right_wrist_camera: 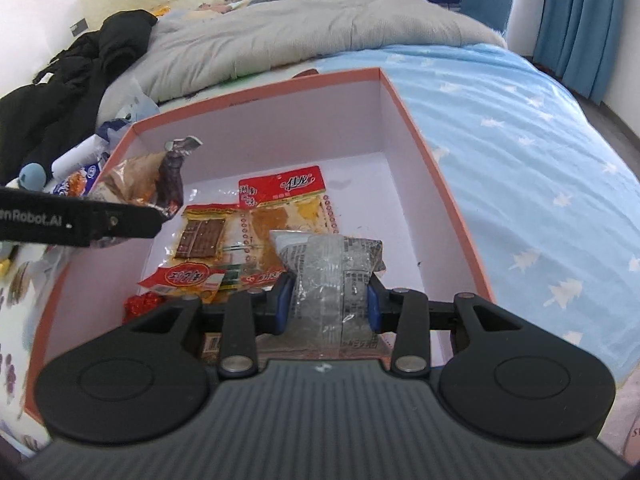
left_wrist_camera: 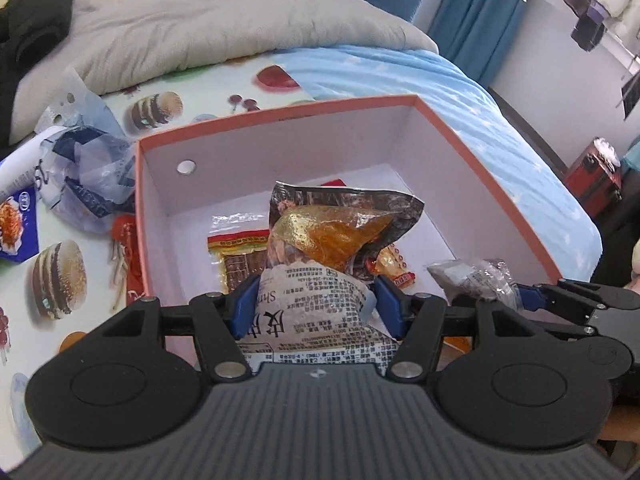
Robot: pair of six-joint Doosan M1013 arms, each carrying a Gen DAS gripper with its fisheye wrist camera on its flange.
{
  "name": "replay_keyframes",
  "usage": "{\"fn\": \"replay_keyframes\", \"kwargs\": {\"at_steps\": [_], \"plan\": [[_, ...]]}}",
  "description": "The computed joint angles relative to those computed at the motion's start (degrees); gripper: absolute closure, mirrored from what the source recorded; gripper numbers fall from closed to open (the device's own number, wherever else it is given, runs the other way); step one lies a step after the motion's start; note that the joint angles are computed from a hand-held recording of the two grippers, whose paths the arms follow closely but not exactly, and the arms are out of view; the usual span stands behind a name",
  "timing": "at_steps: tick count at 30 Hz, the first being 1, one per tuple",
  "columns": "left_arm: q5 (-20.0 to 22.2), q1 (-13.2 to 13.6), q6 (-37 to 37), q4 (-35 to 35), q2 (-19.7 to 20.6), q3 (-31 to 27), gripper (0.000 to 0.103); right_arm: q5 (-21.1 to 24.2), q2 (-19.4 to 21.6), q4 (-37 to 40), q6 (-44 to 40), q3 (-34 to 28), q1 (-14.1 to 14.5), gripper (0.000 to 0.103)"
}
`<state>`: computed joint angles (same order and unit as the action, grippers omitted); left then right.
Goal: Organize snacks
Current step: 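Open both tools to drop the shrimp pack and clear packet into the box, then withdraw both tools from the box toward the blue bag and red pack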
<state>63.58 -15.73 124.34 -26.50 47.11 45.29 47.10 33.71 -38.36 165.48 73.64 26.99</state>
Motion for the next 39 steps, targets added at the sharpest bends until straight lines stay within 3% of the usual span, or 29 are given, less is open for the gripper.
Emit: {"fn": "replay_keyframes", "kwargs": {"at_steps": [3,6,7,15,25,39], "plan": [[-1.73,-0.15,0.00,0.87,-0.23,0.69,0.017,-0.66,0.13,1.05,-0.07,0.15,-0.30,0.054],[-1.61,0.28,0.53,-0.37,-0.30,1.01,0.017,-2.32,-0.02,-0.38,2.48,0.86,-0.25,0.033],[-1.80,0.41,0.84,-0.64,-0.45,1.31,0.017,-2.90,-0.14,-0.84,3.23,1.12,-0.23,0.032],[-6.06,1.80,6.59,-5.76,-4.40,7.73,0.017,-1.59,-0.42,-5.51,5.46,0.85,1.14,0.032],[-12.40,4.64,18.10,-15.93,-11.08,17.47,0.017,0.01,-2.25,-14.48,14.22,3.24,4.55,0.032],[-17.56,10.18,32.37,-30.36,-18.48,29.05,0.017,0.14,-3.67,-24.81,26.88,5.03,9.14,0.032]]}}
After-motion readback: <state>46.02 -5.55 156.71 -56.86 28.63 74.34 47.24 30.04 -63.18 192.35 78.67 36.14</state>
